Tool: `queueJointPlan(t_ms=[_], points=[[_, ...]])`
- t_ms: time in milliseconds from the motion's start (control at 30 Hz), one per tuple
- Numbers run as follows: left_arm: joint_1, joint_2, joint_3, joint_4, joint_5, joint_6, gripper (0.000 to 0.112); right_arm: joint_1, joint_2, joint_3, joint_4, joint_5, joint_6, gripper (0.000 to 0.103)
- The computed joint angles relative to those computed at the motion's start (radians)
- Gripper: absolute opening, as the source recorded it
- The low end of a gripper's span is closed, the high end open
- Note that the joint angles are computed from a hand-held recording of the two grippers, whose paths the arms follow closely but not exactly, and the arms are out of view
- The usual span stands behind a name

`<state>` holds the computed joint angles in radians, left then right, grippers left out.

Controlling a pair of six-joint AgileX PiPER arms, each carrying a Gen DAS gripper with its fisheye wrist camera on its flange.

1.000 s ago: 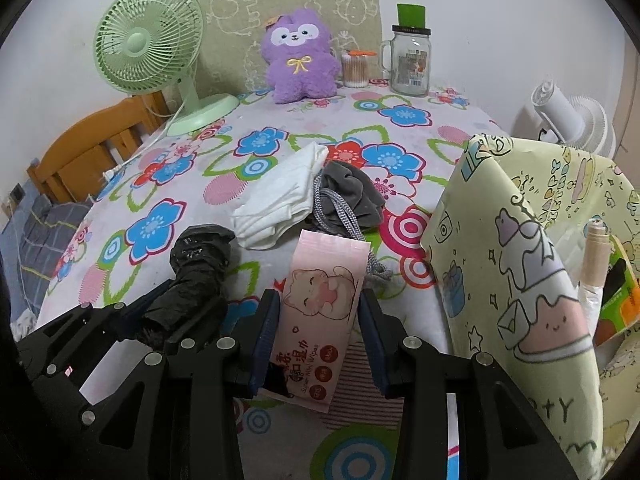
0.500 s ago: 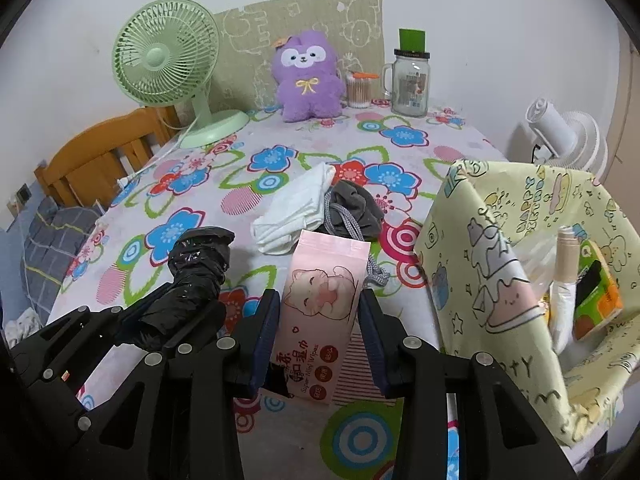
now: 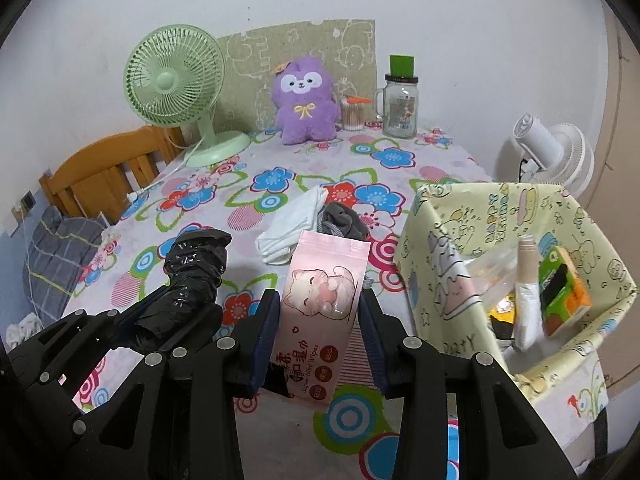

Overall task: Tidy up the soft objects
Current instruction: 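Lift and carry the black umbrella and pink tissue pack over the storage box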

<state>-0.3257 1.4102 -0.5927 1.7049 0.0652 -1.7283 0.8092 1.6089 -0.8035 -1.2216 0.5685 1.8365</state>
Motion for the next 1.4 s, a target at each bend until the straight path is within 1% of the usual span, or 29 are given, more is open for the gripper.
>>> queueJointPlan(t_ms=[67,333,367,533,567,800,967,1100,1400], points=[[-0.008,-0.019,0.008,-0.047,0.005,0.044,0.032,0.01,-0.018,0.01,-0.002,0.014,0.004,0.044],[-0.053,-0.1,0.026,-0.361,0.035,0.337,0.032,0.053,-0.092,0.039,0.014,0.076,-0.002,0.044],[-0.061,-0.113,0.027,-0.418,0.042,0.389,0.032,0.059,-0.102,0.04,0.017,0.086,-0.006,0.044],[-0.096,-0.16,0.03,-0.516,0.073,0.471,0.032,0.088,-0.148,0.048,0.03,0.132,-0.021,0.044],[-0.102,-0.17,0.028,-0.558,0.08,0.511,0.032,0.094,-0.158,0.05,0.032,0.142,-0.023,0.044],[-0.156,-0.219,0.017,-0.64,0.132,0.575,0.032,0.119,-0.217,0.061,0.046,0.191,-0.041,0.044],[-0.193,-0.233,-0.007,-0.688,0.168,0.614,0.032,0.118,-0.253,0.066,0.061,0.209,-0.066,0.044],[-0.222,-0.236,-0.03,-0.701,0.197,0.619,0.032,0.113,-0.288,0.07,0.071,0.221,-0.091,0.044],[-0.3,-0.22,-0.085,-0.693,0.26,0.596,0.032,0.065,-0.35,0.073,0.1,0.217,-0.162,0.044]])
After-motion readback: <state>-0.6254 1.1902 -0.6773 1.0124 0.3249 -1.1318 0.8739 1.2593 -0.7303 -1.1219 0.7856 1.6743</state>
